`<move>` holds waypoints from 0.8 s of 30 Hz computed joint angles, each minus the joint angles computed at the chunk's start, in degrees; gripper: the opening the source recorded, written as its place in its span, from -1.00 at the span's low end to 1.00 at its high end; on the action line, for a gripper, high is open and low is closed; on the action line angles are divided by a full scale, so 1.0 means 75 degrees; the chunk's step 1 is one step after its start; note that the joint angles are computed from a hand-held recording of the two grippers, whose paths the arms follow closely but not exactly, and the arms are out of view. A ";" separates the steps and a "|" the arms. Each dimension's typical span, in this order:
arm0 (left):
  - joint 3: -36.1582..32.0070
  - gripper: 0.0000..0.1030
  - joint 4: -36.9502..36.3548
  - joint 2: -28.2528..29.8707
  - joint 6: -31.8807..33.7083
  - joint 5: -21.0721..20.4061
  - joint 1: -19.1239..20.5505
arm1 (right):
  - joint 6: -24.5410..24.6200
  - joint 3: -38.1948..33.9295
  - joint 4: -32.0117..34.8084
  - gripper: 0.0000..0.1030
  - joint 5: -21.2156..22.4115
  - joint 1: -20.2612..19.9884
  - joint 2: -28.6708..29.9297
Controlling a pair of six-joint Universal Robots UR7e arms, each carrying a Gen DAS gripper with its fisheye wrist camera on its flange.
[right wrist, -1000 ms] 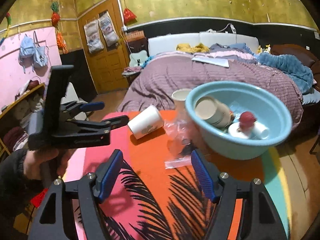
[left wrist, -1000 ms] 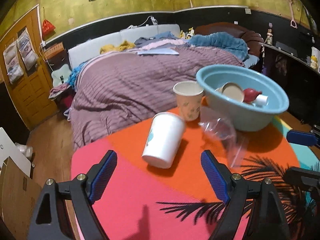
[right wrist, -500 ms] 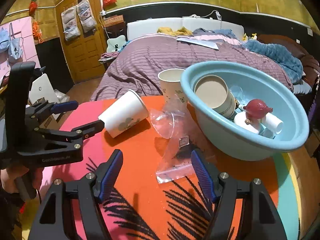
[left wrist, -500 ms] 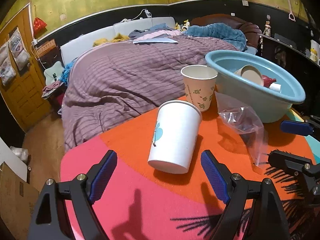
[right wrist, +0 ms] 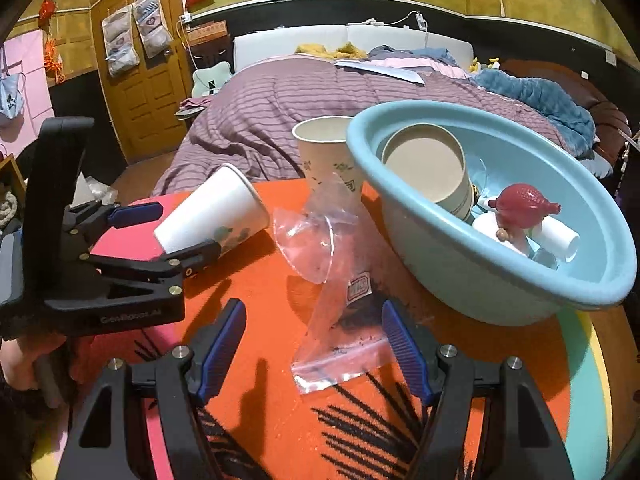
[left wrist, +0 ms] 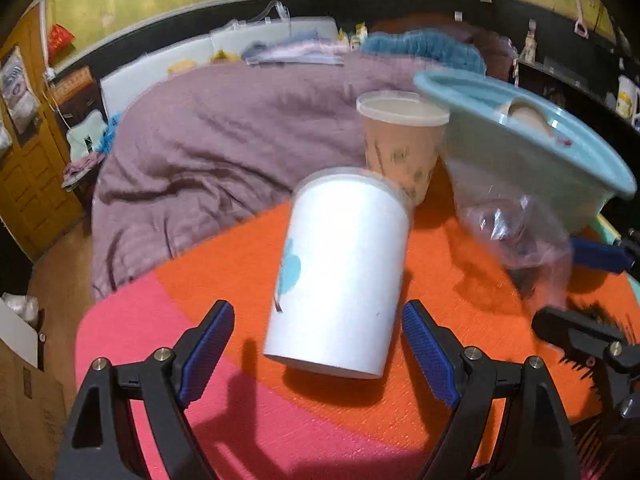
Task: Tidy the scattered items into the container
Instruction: 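Grasp the white paper cup with the left gripper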
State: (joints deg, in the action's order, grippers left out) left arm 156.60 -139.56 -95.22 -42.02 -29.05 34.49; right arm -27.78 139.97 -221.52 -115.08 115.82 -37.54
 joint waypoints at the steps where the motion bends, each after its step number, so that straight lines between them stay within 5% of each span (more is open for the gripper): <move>1: -0.0029 0.73 -0.0030 0.0036 0.0021 -0.0065 0.0042 | -0.0009 -0.0056 -0.0034 0.45 -0.0081 0.0025 0.0064; 8: -0.0136 0.72 -0.0302 0.0162 0.0133 -0.0405 0.0296 | -0.0107 -0.0417 -0.0429 0.45 -0.0496 0.0096 0.0548; 12: -0.0076 0.27 -0.0201 0.0013 0.0002 -0.0369 0.0196 | 0.0020 -0.0449 -0.0361 0.45 -0.0395 -0.0094 0.0594; 19: -0.0084 0.24 0.0856 -0.0241 -0.0922 0.0056 -0.0159 | 0.0331 -0.0400 -0.0138 0.36 -0.0181 -0.0337 0.0407; 24: -0.0044 0.21 0.0914 -0.0327 -0.0951 0.0184 -0.0212 | 0.0317 -0.0383 0.0055 -0.46 -0.0092 -0.0404 0.0372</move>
State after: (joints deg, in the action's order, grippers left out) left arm 156.28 -132.70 -97.67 -49.15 -27.67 32.90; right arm -25.40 137.10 -221.11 -115.77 112.78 -34.74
